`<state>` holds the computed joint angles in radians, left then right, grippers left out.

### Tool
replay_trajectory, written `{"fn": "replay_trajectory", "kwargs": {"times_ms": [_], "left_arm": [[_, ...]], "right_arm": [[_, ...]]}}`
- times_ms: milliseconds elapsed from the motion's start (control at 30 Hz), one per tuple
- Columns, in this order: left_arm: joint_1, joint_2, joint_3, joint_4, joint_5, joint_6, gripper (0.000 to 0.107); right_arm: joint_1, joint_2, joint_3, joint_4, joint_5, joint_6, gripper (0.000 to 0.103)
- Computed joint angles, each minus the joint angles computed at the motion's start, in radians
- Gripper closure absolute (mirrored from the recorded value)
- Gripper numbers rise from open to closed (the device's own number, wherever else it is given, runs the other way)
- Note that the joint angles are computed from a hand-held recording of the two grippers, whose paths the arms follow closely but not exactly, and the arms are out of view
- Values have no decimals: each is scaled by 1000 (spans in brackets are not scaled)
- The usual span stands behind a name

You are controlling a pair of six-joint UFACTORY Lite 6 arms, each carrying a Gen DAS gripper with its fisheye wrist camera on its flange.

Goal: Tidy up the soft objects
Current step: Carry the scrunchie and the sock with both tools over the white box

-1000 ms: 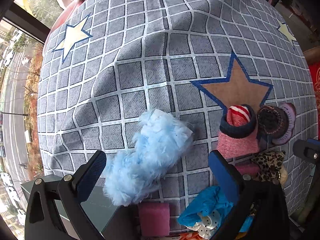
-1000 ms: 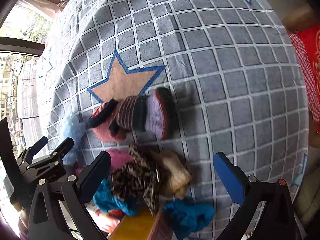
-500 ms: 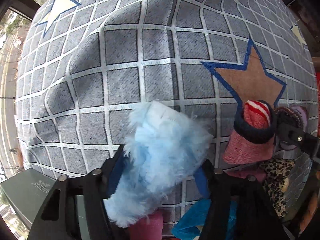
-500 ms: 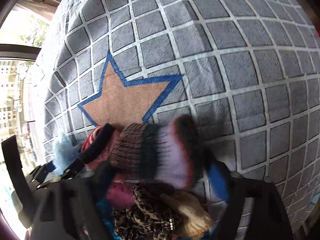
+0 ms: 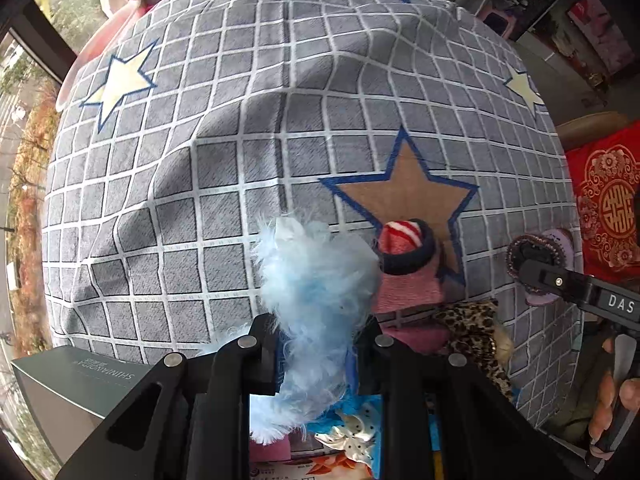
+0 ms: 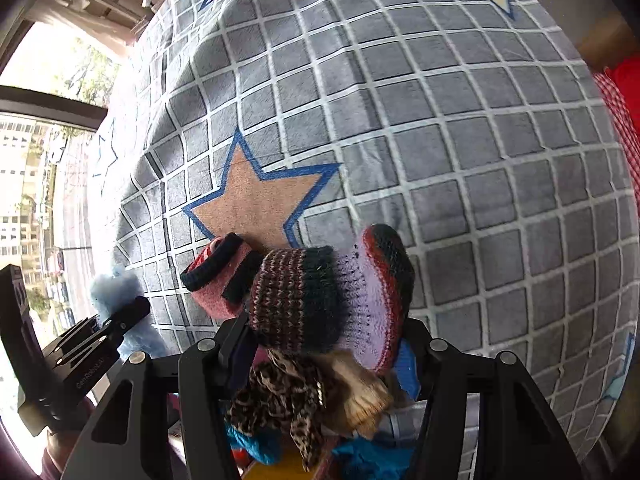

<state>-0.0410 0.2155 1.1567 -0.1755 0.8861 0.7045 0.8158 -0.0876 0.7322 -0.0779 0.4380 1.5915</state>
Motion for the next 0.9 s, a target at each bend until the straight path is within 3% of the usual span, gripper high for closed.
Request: {"fn": "replay_trajectory", "kwargs": {"times_ms": [200, 400, 533, 700, 900], "left_arm": [[-194, -186, -82, -33, 46, -72, 82], [-390, -405, -161, -61, 144, -176, 82], [-540, -549, -204, -81, 216, -256, 82], [-762, -698, -236, -58, 275, -432, 82], [-1043, -819, -253, 6, 334, -691, 82]], "right_arm": [[83, -190, -79, -113, 128, 203, 44], [293, -394, -112, -255, 354, 480, 44], [525, -490, -99, -317, 553, 692, 44], [815, -523, -63, -350, 738, 938, 44], [1089, -467, -2, -336, 865, 1169, 44]]}}
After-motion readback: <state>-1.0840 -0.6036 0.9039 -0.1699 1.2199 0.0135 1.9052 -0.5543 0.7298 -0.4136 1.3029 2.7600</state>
